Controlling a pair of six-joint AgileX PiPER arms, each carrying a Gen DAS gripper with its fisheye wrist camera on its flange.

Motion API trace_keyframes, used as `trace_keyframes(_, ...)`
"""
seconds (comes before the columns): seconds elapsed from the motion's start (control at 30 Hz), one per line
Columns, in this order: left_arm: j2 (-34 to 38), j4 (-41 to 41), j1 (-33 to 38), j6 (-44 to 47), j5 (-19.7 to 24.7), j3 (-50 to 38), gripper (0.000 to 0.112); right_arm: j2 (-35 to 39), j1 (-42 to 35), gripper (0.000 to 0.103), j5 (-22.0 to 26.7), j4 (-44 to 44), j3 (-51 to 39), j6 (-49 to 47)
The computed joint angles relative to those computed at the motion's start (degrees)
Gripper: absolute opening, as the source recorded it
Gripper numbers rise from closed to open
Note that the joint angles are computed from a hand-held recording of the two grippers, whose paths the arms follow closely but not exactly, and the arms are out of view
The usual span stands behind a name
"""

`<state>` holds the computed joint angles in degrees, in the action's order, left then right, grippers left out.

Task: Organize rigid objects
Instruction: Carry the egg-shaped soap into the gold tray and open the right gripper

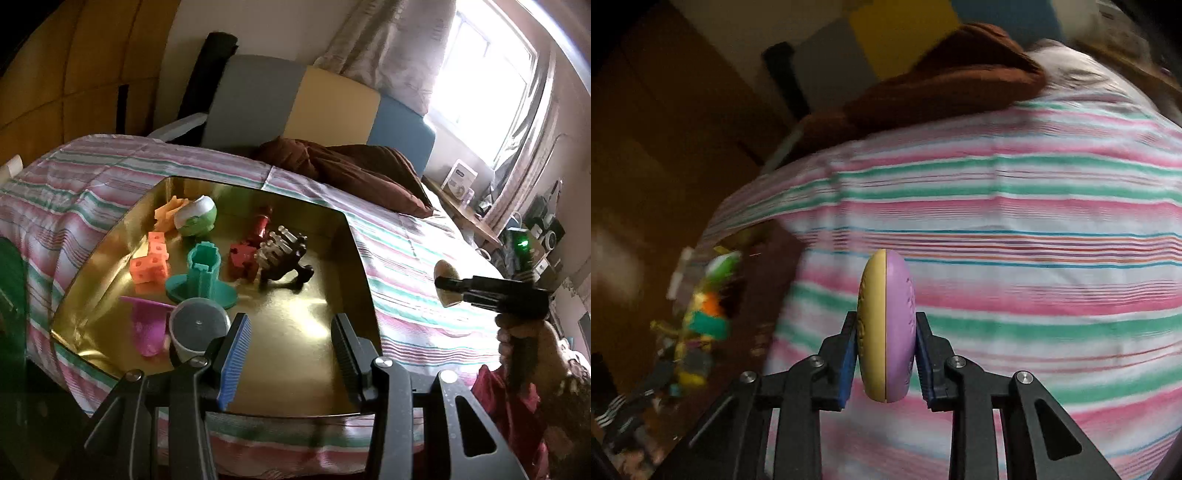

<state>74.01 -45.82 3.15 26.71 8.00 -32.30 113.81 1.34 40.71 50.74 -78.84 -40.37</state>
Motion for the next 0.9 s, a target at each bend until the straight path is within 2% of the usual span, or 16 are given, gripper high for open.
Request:
trace_keyframes(0.13,-0.5,-5.3,2.3,5.8,1.2,0.4,0.046,-4.3,5.5,0.029,1.8,2.6,1.6,-1.7)
trace_keyframes(0.23,-1.4,-3.5,4.0,5.1,2.0,0.7,0.046,-5.8,11.6,0.029,1.6,2.0,0.8,-0.9)
trace_keyframes(0.33,-2.2,-2.2,5.7,4.6,2.6,1.0,0.046,-4.5,17.7,0.029,1.4,-1.7,-2.1,3.3)
trace_keyframes(0.5,-3.4,-0.3,9.4,3.6,4.1,1.2,0.046,2.1,25.7,0.029,1.1,-9.0,-9.0,13.1)
trace_keyframes(0.6,-3.9,6.0,10.1,-2.1,3.9,1.0,0.046,5.2,30.1,0.029,-0.3,-20.1,-13.3,22.1)
trace_keyframes(0.7,-3.8,16.6,9.8,-12.7,3.6,0.5,0.046,8.4,33.3,0.029,0.7,-30.1,-17.6,29.5)
trace_keyframes(0.83,-3.4,20.2,10.6,-16.5,3.8,0.2,0.046,11.1,35.2,0.029,2.1,-38.3,-20.8,36.0)
trace_keyframes(0.9,-3.2,25.6,10.7,-22.2,3.7,0.0,0.046,12.1,36.2,0.029,2.5,-42.8,-22.3,38.2)
